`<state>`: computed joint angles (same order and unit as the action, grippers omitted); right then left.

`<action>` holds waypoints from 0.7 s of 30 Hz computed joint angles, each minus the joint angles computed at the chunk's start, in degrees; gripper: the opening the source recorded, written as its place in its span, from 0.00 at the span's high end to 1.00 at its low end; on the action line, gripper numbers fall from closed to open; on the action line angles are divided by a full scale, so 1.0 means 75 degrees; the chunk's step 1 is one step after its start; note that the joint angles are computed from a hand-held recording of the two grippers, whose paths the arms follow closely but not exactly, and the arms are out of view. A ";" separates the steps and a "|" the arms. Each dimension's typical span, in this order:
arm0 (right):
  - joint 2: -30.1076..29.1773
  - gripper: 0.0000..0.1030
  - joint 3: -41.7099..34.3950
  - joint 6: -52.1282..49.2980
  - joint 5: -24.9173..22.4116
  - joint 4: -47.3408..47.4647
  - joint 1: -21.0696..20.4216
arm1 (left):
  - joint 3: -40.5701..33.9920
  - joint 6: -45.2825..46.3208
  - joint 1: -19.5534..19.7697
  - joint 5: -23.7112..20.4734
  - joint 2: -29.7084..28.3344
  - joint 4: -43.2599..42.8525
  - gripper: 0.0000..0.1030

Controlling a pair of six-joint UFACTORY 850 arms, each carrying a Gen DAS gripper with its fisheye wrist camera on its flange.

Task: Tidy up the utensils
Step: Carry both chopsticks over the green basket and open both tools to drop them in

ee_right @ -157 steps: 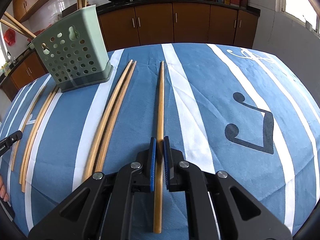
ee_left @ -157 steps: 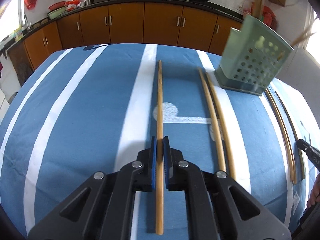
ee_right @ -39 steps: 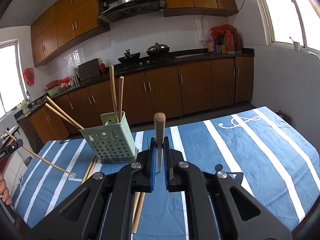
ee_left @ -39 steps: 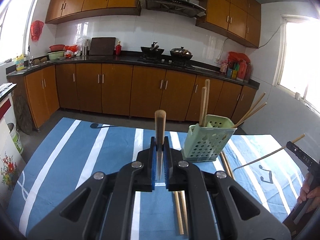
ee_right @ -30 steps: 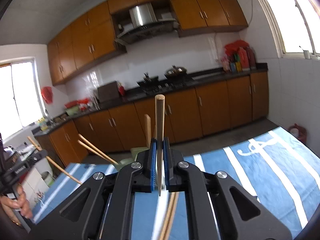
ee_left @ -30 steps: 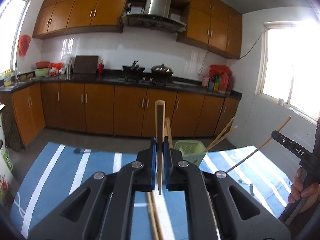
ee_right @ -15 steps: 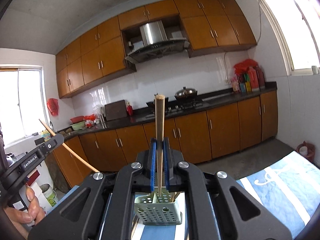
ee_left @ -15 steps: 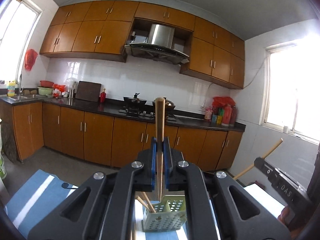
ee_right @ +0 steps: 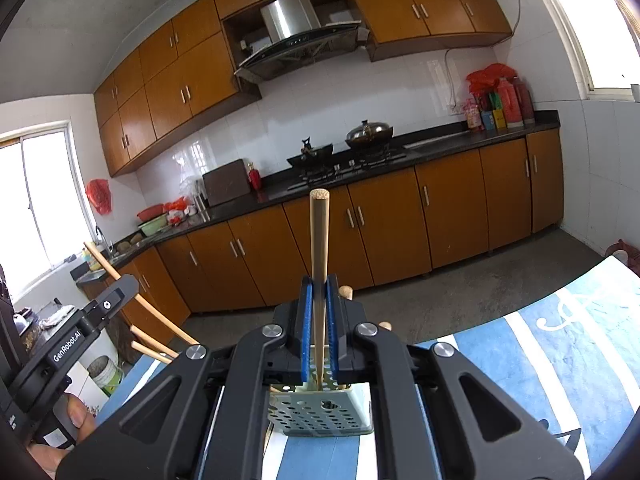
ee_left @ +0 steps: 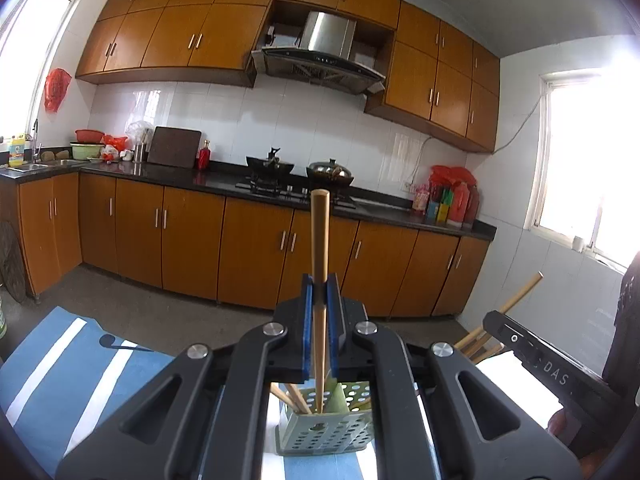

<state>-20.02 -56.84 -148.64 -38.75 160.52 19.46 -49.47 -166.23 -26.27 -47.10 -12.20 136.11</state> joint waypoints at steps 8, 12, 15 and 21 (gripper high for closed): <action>0.0179 0.91 0.0121 0.0016 0.0066 -0.0025 0.0010 | 0.0103 -0.0091 0.0072 0.0153 0.0193 -0.0026 0.90; 0.0497 0.88 0.0409 -0.0069 -0.0099 0.0075 -0.0067 | 0.0339 -0.0028 0.0007 -0.0004 0.0512 -0.0128 0.89; 0.0856 0.83 0.0792 -0.0363 -0.0270 0.0333 -0.0120 | 0.0644 0.0000 -0.0135 -0.0149 0.0853 -0.0268 0.86; 0.1380 0.83 0.1602 -0.1026 -0.0142 0.0905 -0.0352 | 0.1421 0.0752 -0.0322 -0.0114 0.1593 -0.1014 0.80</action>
<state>-9.67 -44.83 -156.33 -39.81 167.30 16.83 -38.81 -160.59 -28.68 -47.95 -0.26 128.51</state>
